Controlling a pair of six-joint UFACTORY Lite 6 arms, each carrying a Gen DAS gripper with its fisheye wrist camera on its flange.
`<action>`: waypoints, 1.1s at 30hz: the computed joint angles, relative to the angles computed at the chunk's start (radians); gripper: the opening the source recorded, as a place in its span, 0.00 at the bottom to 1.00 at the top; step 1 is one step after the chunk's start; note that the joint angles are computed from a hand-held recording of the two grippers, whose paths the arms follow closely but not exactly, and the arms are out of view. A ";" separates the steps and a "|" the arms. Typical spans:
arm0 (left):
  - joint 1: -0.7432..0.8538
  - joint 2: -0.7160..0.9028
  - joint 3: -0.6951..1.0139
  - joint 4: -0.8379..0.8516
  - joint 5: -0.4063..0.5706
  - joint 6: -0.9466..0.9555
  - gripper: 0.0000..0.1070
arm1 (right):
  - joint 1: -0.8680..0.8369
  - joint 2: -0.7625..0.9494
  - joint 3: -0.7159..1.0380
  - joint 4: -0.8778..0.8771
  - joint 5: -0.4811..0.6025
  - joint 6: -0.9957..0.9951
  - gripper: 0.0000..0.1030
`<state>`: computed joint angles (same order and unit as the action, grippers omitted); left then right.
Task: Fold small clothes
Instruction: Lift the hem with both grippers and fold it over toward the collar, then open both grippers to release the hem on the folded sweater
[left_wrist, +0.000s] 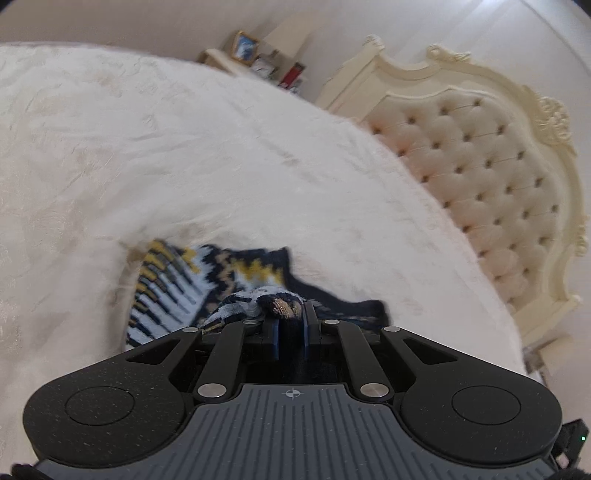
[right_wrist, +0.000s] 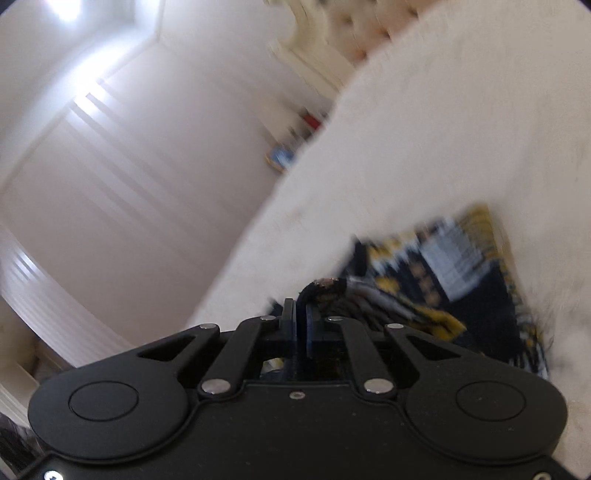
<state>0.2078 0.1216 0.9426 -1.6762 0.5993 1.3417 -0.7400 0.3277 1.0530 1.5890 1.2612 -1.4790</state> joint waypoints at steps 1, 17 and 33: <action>0.003 -0.013 0.002 0.008 0.010 -0.009 0.10 | -0.012 -0.014 0.005 0.016 0.006 0.015 0.13; -0.072 0.355 0.304 -0.036 -0.055 -0.005 0.55 | 0.213 0.295 0.378 0.056 -0.434 0.113 0.49; -0.251 0.021 -0.096 -0.071 -0.348 0.572 0.70 | 0.312 -0.148 -0.152 0.019 -0.592 -0.486 0.68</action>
